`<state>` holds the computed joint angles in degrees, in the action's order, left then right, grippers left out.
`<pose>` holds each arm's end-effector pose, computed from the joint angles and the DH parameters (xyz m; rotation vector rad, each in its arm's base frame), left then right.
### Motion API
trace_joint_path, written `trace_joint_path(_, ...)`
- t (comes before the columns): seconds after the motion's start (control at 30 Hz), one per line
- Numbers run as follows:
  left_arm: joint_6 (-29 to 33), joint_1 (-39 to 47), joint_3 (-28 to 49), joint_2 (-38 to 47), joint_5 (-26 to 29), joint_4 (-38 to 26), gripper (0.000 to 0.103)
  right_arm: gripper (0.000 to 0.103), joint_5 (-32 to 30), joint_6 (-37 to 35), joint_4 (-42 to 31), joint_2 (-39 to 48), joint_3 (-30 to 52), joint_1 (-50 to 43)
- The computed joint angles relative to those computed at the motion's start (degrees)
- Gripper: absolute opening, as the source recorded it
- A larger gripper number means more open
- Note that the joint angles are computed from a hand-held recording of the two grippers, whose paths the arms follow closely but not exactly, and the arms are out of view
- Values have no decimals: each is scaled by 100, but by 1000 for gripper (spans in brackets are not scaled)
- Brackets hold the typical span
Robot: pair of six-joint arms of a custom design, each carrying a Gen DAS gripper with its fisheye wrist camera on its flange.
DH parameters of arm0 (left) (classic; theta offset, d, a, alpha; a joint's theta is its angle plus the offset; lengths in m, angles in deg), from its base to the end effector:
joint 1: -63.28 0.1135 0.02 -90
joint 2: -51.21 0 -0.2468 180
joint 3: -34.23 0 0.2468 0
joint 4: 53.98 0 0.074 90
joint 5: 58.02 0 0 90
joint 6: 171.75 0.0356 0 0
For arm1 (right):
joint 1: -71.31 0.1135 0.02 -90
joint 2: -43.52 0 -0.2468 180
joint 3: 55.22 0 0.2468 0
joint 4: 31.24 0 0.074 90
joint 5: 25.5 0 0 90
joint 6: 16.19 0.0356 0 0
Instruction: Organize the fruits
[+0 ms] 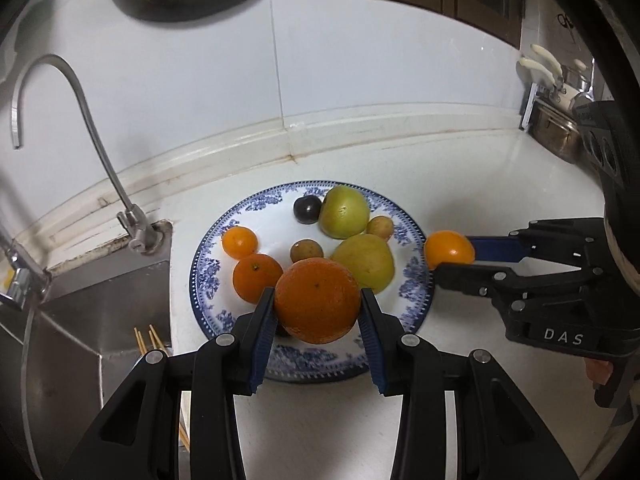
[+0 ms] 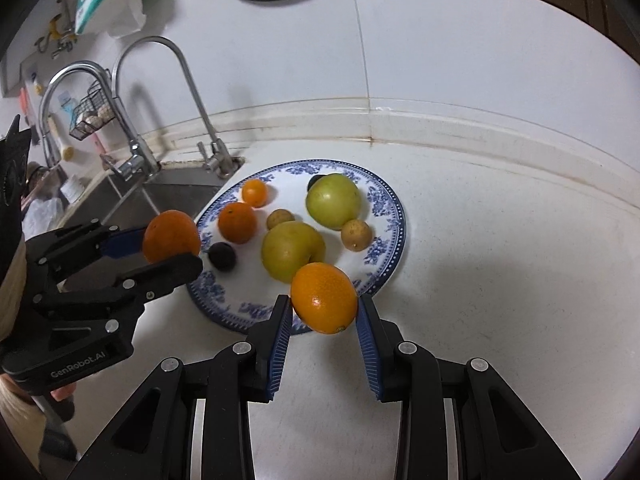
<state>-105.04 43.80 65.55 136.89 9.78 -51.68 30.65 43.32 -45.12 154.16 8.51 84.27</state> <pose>0.2034 -0.0577 0.0747 -0.2404 2.3817 0.1370 0.3134 0.0925 0.0738 -1.1009 2.2316 0.6475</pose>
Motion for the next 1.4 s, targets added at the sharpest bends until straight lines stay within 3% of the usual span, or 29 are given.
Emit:
trace_joint_path(0.4,624,569,484,1075,623,346,40,34,338,554,179,787,795,279)
trace_joint_path(0.43,634,565,511,1111,618,330,44,34,376,638,185,804,812,298)
trace_joint_path(0.47,616,533,518,1116,542,319,56,34,343,667,161,843,857,304)
trace_joint_path(0.5,600,504,479,1074,486,356,61,35,328,683,153,865,878,305)
trace_joint_path(0.53,578,465,396,970,446,415,63,36,304,705,196,860,852,296)
trace_joint_path(0.6,571,442,353,815,435,347,63,53,317,764,415,770,681,274)
trace_joint_path(0.77,180,14,113,135,-10,16,66,54,354,821,820,239,38,144)
trace_joint_path(0.83,-161,-229,26,-219,-269,-208,67,54,409,883,977,-89,-310,51)
trace_joint_path(0.9,-487,-454,-7,-541,-507,-479,68,61,401,930,1065,-411,-612,-68)
trace_joint_path(1.13,-1985,-1676,283,-1404,-1960,-2154,87,68,234,1017,1215,-1598,-1541,-678)
trace_joint_path(1.27,-3364,-2582,797,-1287,-2905,-3525,99,76,96,921,1183,-2271,-1946,-1142)
trace_joint_path(1.4,-4925,-3433,1416,-892,-3391,-4989,101,80,-286,571,698,-2809,-2102,-1788)
